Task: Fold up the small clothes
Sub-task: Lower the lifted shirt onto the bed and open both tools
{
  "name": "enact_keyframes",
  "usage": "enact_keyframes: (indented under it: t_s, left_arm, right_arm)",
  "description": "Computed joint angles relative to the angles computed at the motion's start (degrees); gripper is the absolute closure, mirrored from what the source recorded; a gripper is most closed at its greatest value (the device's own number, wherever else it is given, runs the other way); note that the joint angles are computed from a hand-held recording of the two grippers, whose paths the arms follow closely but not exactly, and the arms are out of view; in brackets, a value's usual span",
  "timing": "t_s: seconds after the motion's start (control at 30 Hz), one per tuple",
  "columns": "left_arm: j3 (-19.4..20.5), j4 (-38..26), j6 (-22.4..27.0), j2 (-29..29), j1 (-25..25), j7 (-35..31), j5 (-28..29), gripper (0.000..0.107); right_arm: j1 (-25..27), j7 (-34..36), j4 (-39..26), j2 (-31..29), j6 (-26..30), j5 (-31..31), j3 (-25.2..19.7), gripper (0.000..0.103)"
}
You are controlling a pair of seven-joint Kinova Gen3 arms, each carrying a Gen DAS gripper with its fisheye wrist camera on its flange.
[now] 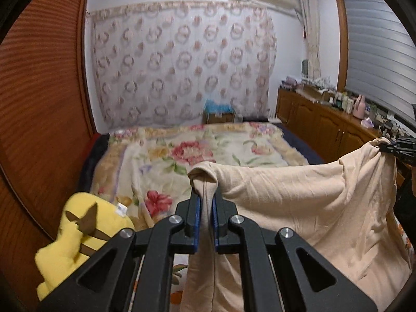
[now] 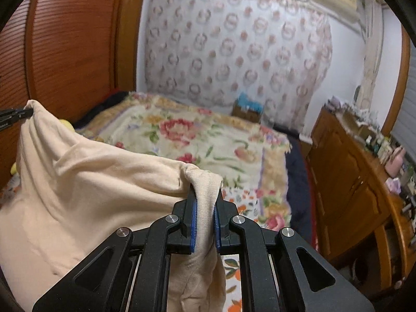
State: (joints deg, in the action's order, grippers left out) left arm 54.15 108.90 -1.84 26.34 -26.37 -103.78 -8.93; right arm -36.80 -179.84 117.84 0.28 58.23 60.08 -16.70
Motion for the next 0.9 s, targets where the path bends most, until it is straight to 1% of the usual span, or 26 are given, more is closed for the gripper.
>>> enact_keyframes:
  t_s: [0.1, 0.17, 0.2, 0.27, 0.33, 0.47, 0.6, 0.63, 0.73, 0.8, 0.83, 0.87, 0.9]
  left_arm:
    - [-4.25, -1.38, 0.87, 2.06, 4.60, -0.76, -0.19, 0.102]
    - [-5.88, -2.83, 1.91, 3.52, 6.58, -1.98, -0.28, 0.102]
    - [-5.94, -3.27, 2.56, 3.85, 6.70, -2.75, -0.09, 0.102]
    - [-8.14, -5.03, 4.03, 5.13, 9.32, -4.50, 0.60, 0.101]
    - [-8.34, -6.93, 6.16, 6.62, 9.99, -6.57, 1.29, 0.099]
    - [-7.61, -10.98, 12.27, 9.14, 10.10, -10.35, 3.39, 0.085]
    - [-8.48, -13.02, 17.80, 9.23, 10.21, -12.97, 6.15, 0.083]
    - [-9.08, -13.20, 18.91, 8.98, 10.48, -13.65, 6.59, 0.083]
    - [-11.00, -11.17, 19.28, 6.54, 10.76, -14.90, 8.46, 0.083]
    - [-12.25, -9.02, 18.24, 4.78, 10.73, -15.58, 9.95, 0.083]
    - [-12.56, -7.97, 17.83, 4.05, 10.53, -16.08, 10.77, 0.083]
    - [-12.16, -7.21, 17.94, 3.75, 9.78, -17.00, 11.73, 0.083]
    - [-10.99, -5.79, 18.13, 3.07, 8.27, -18.05, 13.09, 0.083]
  right_arm:
    - [2.09, -0.28, 0.97, 2.40, -4.66, 0.34, 2.25, 0.095]
    - [3.34, -0.40, 1.63, 4.13, -7.79, 0.64, 3.73, 0.095]
    - [3.94, -0.64, 2.11, 5.01, -9.45, 0.89, 4.51, 0.095]
    - [4.57, -0.80, 2.17, 6.59, -11.46, 0.85, 5.68, 0.095]
    - [4.94, -1.34, 2.42, 8.07, -13.29, 0.62, 6.75, 0.095]
    - [5.94, -1.68, 2.81, 10.12, -16.85, 0.37, 9.00, 0.094]
    - [6.41, -1.27, 2.87, 11.57, -19.28, -0.20, 10.51, 0.093]
    - [6.14, -1.42, 2.78, 11.95, -19.21, -0.30, 10.74, 0.093]
    - [5.62, -1.90, 2.66, 12.48, -19.34, -0.38, 11.38, 0.092]
    - [5.42, -2.00, 2.57, 12.68, -19.28, -0.50, 11.69, 0.090]
    - [5.41, -2.09, 2.38, 12.92, -19.27, -0.49, 11.88, 0.088]
    - [5.15, -2.24, 2.28, 12.84, -18.79, -0.68, 11.94, 0.087]
    - [4.91, -2.55, 2.19, 12.78, -18.36, -0.77, 11.97, 0.083]
